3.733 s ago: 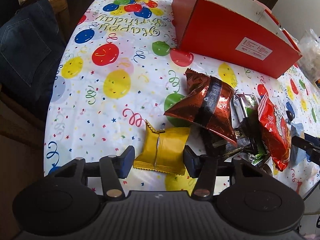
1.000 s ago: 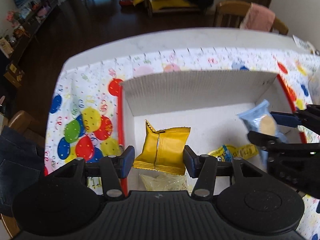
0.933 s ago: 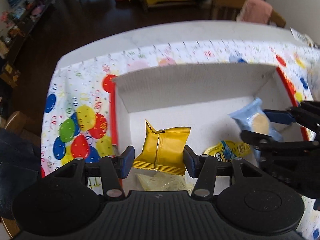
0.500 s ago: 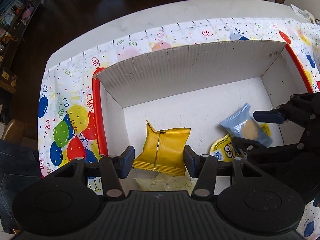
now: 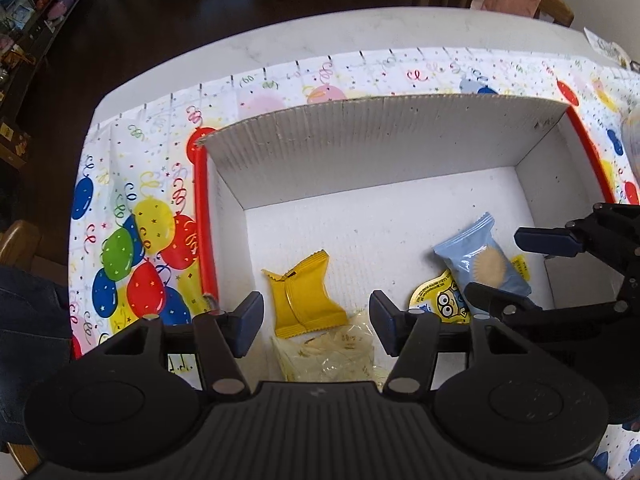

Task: Organize snacks
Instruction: 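Withdraw both tools from the box back toward the snack pile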

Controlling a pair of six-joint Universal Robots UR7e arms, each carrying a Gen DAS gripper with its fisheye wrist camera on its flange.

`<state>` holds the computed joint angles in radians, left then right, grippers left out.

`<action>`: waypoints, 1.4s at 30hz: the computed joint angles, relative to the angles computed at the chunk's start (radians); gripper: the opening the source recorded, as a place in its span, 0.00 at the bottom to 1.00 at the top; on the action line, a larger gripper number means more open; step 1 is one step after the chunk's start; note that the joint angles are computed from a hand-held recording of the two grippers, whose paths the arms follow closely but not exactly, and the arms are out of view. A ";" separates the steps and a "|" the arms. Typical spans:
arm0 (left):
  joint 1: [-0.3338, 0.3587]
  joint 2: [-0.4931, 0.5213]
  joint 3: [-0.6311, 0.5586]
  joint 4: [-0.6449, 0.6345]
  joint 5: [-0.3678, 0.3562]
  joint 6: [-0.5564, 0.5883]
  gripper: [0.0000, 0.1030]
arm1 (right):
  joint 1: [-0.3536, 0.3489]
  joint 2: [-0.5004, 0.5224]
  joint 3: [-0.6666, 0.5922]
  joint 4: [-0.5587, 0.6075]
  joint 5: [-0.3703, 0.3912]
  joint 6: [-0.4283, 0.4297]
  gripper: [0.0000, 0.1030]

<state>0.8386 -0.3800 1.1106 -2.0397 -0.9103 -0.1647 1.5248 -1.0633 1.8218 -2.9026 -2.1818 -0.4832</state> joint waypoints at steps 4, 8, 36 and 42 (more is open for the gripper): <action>-0.005 -0.037 0.052 -0.051 -0.008 -0.005 0.56 | 0.009 -0.037 0.037 -0.029 0.020 0.009 0.55; -0.014 -0.085 0.117 -0.116 -0.020 -0.006 0.56 | 0.028 -0.064 0.062 -0.058 0.027 0.030 0.58; -0.117 -0.452 0.626 -0.549 -0.038 0.050 0.59 | 0.184 -0.258 0.362 -0.318 0.081 0.170 0.83; -0.127 -0.522 0.728 -0.625 -0.048 0.075 0.64 | 0.211 -0.281 0.427 -0.374 0.090 0.181 0.87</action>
